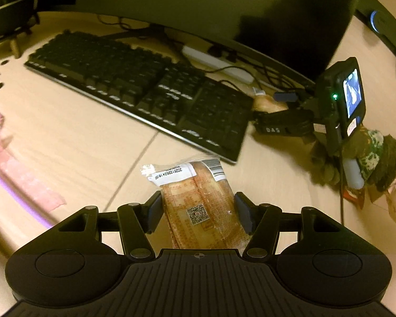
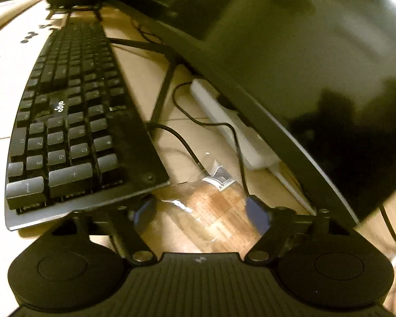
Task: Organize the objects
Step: 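Grasp a wrapped bread packet with the left tool while the right tool grasps another bread packet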
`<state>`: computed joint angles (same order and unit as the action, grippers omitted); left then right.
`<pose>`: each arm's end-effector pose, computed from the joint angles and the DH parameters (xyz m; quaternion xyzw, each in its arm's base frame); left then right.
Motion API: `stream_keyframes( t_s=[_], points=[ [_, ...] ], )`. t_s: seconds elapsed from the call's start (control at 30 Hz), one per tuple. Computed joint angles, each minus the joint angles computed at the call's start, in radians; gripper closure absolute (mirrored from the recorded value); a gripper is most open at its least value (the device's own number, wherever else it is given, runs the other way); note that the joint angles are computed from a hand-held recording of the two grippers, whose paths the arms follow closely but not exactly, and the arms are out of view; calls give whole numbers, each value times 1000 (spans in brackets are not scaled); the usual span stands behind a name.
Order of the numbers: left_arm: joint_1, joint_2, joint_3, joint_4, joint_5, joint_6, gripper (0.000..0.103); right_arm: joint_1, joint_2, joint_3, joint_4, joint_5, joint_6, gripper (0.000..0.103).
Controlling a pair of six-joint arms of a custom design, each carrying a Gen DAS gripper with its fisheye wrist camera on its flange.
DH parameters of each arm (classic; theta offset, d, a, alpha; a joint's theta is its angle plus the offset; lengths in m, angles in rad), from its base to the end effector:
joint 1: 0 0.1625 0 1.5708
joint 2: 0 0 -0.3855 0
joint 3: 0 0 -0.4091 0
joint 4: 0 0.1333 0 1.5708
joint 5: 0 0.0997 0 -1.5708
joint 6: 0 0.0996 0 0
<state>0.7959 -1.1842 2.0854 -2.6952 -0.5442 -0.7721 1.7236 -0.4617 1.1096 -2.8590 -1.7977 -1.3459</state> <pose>-0.1992 -0.5158 0.1706 -0.0535 0.8658 -0.4103 0.2814 0.2328 -0.7830 0.0691 0.6163 -0.7147 0.1983 0.2646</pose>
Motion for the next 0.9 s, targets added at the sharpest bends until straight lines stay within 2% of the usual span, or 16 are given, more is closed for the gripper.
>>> stream_keyframes(
  t_s=[0.1, 0.23, 0.33, 0.4, 0.5, 0.53, 0.57, 0.63, 0.7, 0.73, 0.8, 0.9],
  points=[
    [7, 40, -29, -66, -30, 66, 40, -5, -46, 85, -72, -13, 8, 40],
    [12, 99, -70, -158, -74, 164, 40, -10, -153, 235, -139, -64, 105, 43],
    [14, 129, -89, -169, -105, 173, 40, -17, -260, 389, -214, -119, 192, 45],
    [14, 143, -97, -167, -122, 172, 40, -24, -331, 487, -268, -152, 235, 50],
    [10, 160, -105, -167, -139, 170, 40, -30, -421, 632, -368, -227, 270, 55],
    [8, 168, -108, -175, -143, 177, 40, -34, -459, 672, -358, -248, 307, 55],
    [8, 177, -109, -185, -150, 186, 40, -46, -514, 720, -306, -227, 366, 55],
    [5, 191, -113, -190, -160, 198, 40, -76, -621, 799, -195, -123, 447, 50],
    [0, 199, -120, -153, -158, 178, 40, -88, -668, 850, -215, -74, 431, 24],
    [-2, 197, -125, -122, -156, 160, 40, -88, -672, 867, -265, -63, 404, 19],
    [-11, 193, -137, -45, -135, 126, 40, -81, -660, 861, -309, -67, 388, 16],
    [-30, 178, -140, 41, -75, 97, 40, -73, -613, 782, -288, -85, 479, 13]
  ],
)
